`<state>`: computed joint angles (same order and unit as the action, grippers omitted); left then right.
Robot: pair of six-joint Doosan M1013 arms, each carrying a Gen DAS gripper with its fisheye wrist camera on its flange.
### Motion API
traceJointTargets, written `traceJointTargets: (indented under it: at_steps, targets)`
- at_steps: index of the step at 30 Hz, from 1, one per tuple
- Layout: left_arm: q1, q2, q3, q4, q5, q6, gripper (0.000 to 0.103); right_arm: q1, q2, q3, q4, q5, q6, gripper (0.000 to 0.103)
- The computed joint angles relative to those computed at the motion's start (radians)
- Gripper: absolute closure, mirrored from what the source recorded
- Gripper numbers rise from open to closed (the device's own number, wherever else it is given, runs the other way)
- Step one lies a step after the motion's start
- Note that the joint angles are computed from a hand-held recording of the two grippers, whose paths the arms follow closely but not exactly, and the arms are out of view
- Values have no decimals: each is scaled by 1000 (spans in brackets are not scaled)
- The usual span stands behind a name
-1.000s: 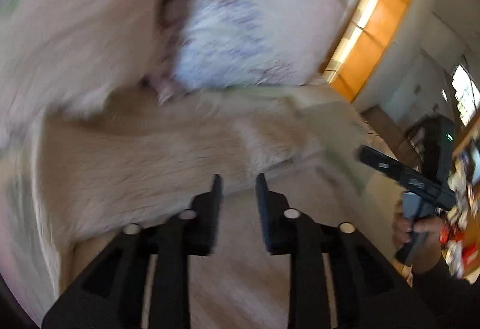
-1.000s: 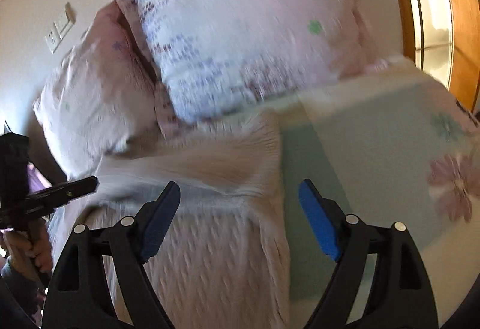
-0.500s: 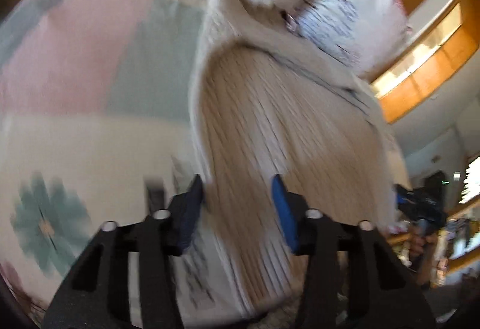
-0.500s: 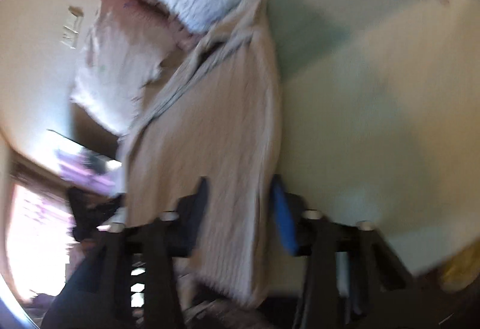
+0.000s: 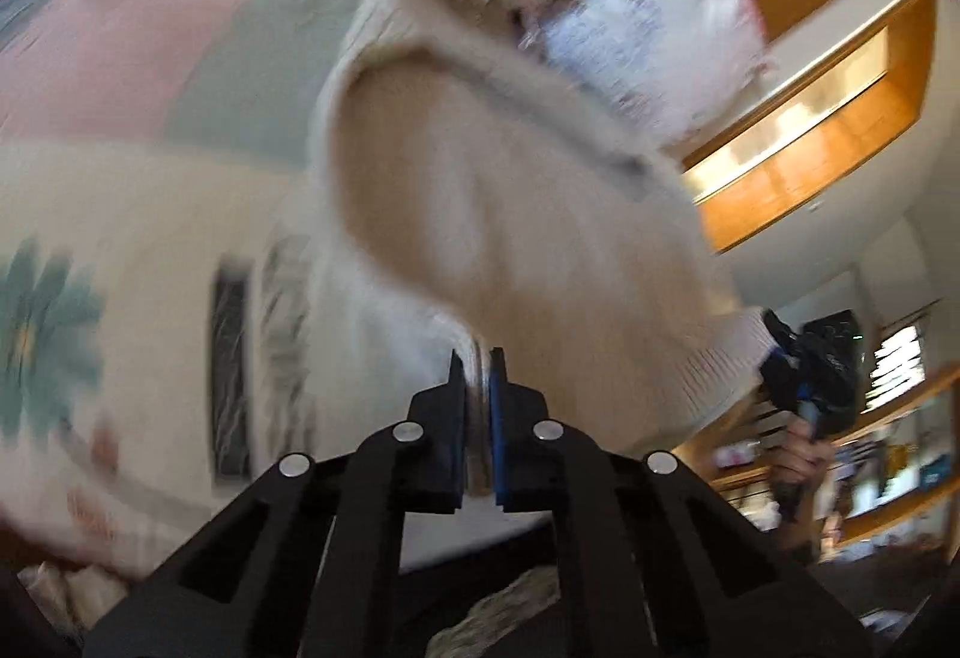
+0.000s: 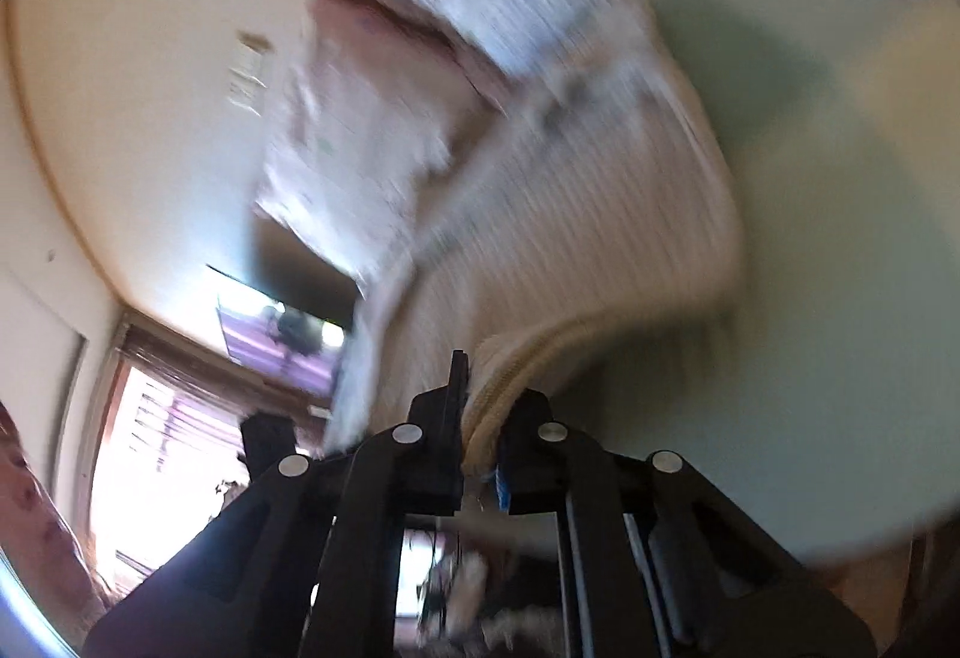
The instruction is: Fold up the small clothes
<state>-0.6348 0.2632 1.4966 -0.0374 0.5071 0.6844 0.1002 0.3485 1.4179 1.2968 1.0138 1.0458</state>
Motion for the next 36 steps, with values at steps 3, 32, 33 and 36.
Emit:
traceJointTargets:
  at_steps: [3, 32, 33, 36]
  targets:
    - [54, 21, -75, 81, -37, -1, 98, 12, 67, -150, 19, -40, -9, 95]
    - [230, 266, -321, -289, -92, 93, 87, 33, 306, -519, -460, -158, 497, 8]
    - [224, 266, -332, -318, -107, 129, 87, 28, 292, -500, -460, -173, 481, 8]
    - [185, 323, -478, -424, -114, 295, 87, 19, 254, -459, -494, -244, 452, 8]
